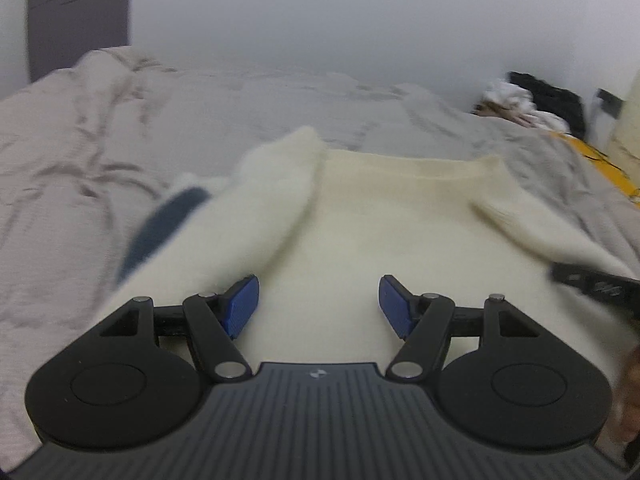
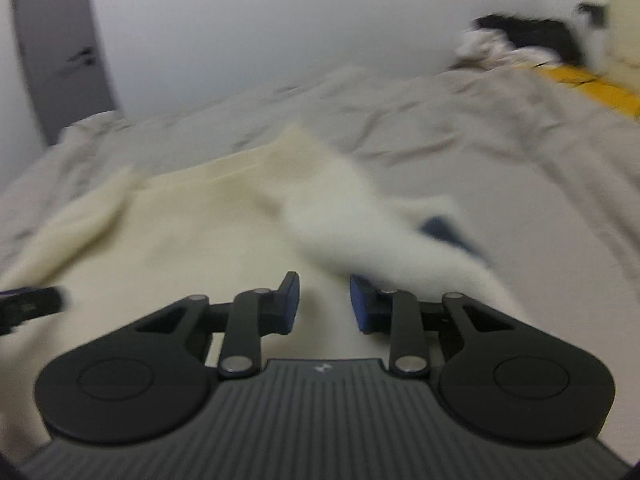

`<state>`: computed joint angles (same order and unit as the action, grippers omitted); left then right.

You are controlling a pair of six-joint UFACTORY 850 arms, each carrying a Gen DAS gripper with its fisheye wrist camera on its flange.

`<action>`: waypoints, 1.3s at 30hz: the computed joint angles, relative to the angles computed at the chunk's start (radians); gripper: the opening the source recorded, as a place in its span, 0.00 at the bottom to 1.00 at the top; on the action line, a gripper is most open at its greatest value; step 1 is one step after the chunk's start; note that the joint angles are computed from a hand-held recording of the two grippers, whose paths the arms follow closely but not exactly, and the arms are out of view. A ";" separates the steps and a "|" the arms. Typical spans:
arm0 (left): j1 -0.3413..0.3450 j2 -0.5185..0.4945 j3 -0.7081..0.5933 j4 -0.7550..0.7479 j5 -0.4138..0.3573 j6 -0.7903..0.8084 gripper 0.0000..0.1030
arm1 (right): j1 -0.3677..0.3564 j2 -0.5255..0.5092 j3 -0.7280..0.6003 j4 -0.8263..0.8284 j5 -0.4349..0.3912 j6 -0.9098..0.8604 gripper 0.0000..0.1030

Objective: Fold large clothes

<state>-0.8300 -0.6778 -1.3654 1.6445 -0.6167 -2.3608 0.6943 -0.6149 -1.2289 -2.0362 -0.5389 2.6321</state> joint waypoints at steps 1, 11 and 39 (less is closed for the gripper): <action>0.002 0.002 0.000 -0.021 -0.012 0.016 0.70 | -0.004 0.000 0.002 0.029 -0.021 -0.006 0.29; 0.024 -0.011 -0.018 -0.144 -0.164 0.123 0.70 | -0.050 -0.012 -0.005 0.069 -0.122 0.008 0.29; 0.188 0.002 0.006 -0.095 0.050 -0.122 0.70 | -0.153 -0.115 -0.154 0.129 0.056 -0.026 0.33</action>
<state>-0.6421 -0.6755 -1.3597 1.5500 -0.5672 -2.4824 0.5410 -0.7300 -1.3831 -1.9070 -0.4829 2.6061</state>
